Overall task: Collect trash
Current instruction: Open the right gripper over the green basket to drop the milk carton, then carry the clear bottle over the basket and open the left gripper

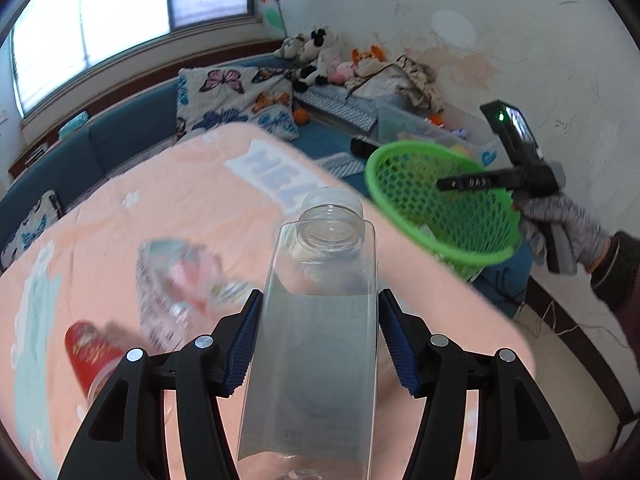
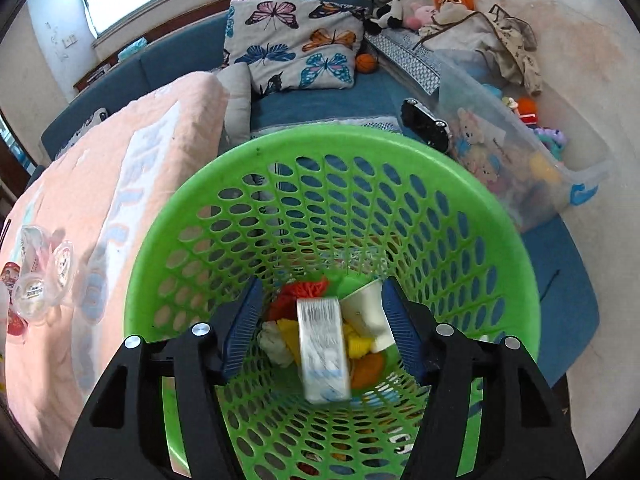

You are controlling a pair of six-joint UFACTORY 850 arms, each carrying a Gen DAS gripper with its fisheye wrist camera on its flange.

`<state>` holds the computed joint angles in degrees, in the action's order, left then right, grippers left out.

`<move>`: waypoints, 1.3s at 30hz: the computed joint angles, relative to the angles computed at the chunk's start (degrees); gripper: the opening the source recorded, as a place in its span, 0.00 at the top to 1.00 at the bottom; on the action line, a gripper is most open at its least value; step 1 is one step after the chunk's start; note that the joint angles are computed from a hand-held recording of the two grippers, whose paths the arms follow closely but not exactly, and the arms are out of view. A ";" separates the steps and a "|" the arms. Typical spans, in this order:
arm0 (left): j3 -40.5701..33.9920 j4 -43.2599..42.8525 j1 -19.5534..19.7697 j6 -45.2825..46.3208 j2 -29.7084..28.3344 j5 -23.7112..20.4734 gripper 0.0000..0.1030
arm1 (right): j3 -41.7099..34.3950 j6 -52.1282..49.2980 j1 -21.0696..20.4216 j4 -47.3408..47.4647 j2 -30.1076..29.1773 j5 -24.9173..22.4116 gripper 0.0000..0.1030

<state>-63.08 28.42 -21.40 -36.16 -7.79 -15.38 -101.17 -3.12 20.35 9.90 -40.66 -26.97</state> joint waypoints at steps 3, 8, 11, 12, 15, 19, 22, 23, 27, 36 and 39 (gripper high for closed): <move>-3.41 -1.94 -0.89 1.91 -2.26 0.61 0.46 | 2.50 -1.48 -0.56 1.23 2.22 1.36 0.40; -9.92 -8.82 -1.96 9.43 -7.34 0.47 0.46 | 8.32 -3.19 -1.74 1.62 7.09 5.17 0.37; -14.25 -13.40 -2.53 13.99 -10.88 -0.50 0.46 | 12.67 -6.15 -2.83 4.56 10.72 7.76 0.34; -15.70 -14.57 -2.73 15.20 -12.08 -0.87 0.46 | 13.72 -7.30 -3.20 5.76 11.62 8.30 0.34; -20.33 -16.68 -3.58 17.70 -15.78 -2.47 0.46 | 16.21 -8.84 -4.09 7.33 13.73 9.55 0.33; -27.95 -19.75 -4.67 20.70 -21.73 -5.49 0.45 | 19.59 -12.08 -5.27 11.56 16.28 11.31 0.32; -33.00 -19.19 -5.57 20.55 -25.89 -8.37 0.45 | 21.16 -13.97 -6.03 14.06 17.29 11.84 0.32; -34.51 -18.77 -5.81 20.21 -27.05 -9.35 0.45 | 21.53 -14.06 -6.18 14.18 17.50 11.97 0.32; -41.46 -18.50 -6.50 20.17 -32.28 -13.37 0.45 | 22.92 -15.26 -6.93 15.63 18.03 11.98 0.32; -52.93 -20.61 -6.60 20.54 -40.50 -20.06 0.45 | 25.04 -17.30 -7.02 17.63 19.06 12.17 0.32; -52.92 -21.29 -6.55 20.17 -40.67 -19.92 0.42 | 25.74 -19.00 -6.95 19.24 19.61 12.44 0.32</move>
